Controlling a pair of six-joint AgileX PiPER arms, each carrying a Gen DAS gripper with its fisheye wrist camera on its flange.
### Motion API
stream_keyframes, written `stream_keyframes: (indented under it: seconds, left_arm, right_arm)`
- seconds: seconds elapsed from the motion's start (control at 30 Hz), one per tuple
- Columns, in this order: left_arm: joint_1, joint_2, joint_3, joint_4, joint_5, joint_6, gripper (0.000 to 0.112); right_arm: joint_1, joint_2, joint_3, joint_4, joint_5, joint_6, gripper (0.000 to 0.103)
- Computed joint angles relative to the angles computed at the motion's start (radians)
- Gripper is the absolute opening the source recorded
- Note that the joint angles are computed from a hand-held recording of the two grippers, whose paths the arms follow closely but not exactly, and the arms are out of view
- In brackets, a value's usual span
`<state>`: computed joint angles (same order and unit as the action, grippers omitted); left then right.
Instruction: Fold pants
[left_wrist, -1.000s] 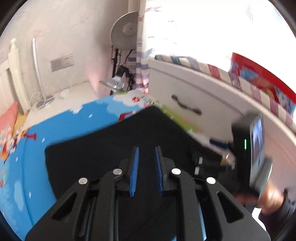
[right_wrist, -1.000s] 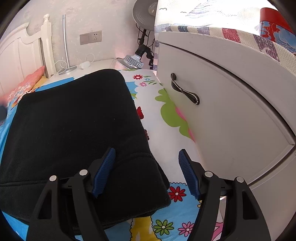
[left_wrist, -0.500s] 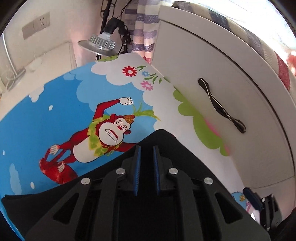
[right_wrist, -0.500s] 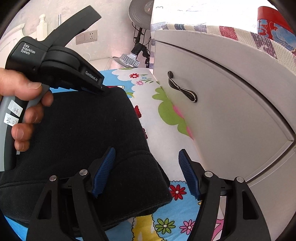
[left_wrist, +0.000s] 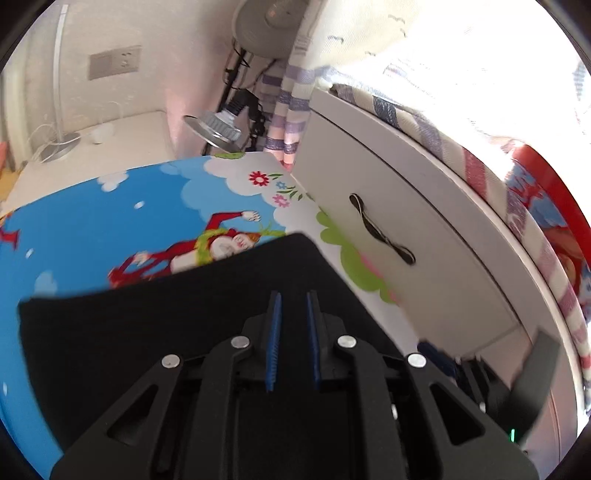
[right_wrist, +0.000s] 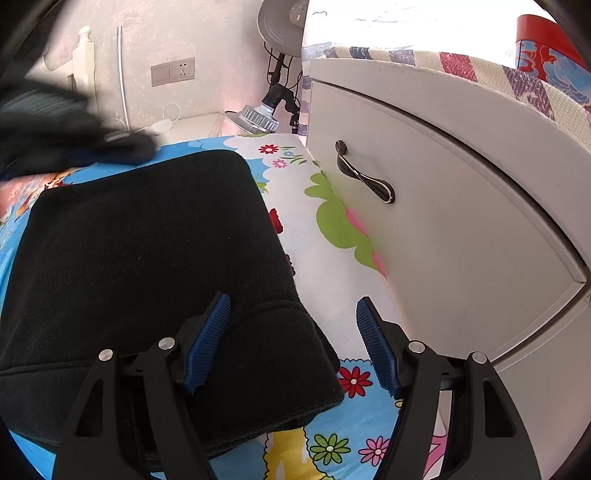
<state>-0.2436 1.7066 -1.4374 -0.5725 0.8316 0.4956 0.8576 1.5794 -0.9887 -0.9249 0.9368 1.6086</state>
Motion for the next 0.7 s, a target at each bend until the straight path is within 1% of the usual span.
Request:
stream_keyframes:
  seconds: [0.07, 0.13, 0.2, 0.23, 0.27, 0.3, 0.33, 0.37, 0.4, 0.47, 0.53, 0.6, 0.7]
  left_arm:
    - [0.027, -0.094, 0.129, -0.016, -0.020, 0.032, 0.014]
    - [0.035, -0.196, 0.263, 0.015, -0.053, 0.031, 0.014]
    - [0.054, -0.277, 0.378, -0.023, -0.055, 0.108, 0.015]
    - [0.046, -0.303, 0.420, -0.010, -0.070, 0.121, 0.017]
    - [0.033, -0.314, 0.455, 0.014, -0.090, 0.124, 0.023]
    - [0.032, -0.325, 0.496, 0.007, -0.122, 0.147, 0.023]
    - [0.041, -0.342, 0.522, -0.020, -0.140, 0.173, 0.023]
    - [0.048, -0.357, 0.531, -0.027, -0.139, 0.176, 0.023]
    - [0.057, -0.377, 0.538, -0.038, -0.135, 0.185, 0.027]
    - [0.072, -0.433, 0.573, -0.052, -0.167, 0.201, 0.035]
    - [0.104, -0.490, 0.612, -0.068, -0.183, 0.214, 0.035]
    - [0.147, -0.538, 0.647, -0.046, -0.186, 0.188, 0.035]
    - [0.259, -0.610, 0.704, -0.079, -0.165, 0.222, 0.035]
  right_arm:
    - [0.002, 0.002, -0.001, -0.003, 0.005, -0.002, 0.066]
    - [0.002, 0.003, -0.001, -0.002, 0.006, -0.002, 0.066]
    - [0.006, 0.005, -0.002, -0.001, 0.011, 0.000, 0.066]
    - [0.006, 0.007, -0.003, -0.001, 0.014, 0.001, 0.066]
    - [0.007, 0.008, -0.007, 0.000, 0.018, 0.001, 0.066]
    - [0.010, 0.012, -0.011, 0.002, 0.022, -0.001, 0.066]
    - [0.013, 0.015, -0.016, 0.002, 0.030, -0.004, 0.066]
    - [0.018, 0.020, -0.021, 0.001, 0.041, -0.006, 0.066]
    - [0.019, 0.021, -0.022, 0.002, 0.045, -0.006, 0.066]
    - [0.019, 0.019, -0.021, 0.005, 0.045, -0.008, 0.066]
    - [0.021, 0.020, -0.022, 0.005, 0.049, -0.006, 0.066]
    - [0.024, 0.024, -0.026, 0.002, 0.058, -0.002, 0.067]
    - [0.031, 0.030, -0.030, -0.002, 0.071, 0.003, 0.067]
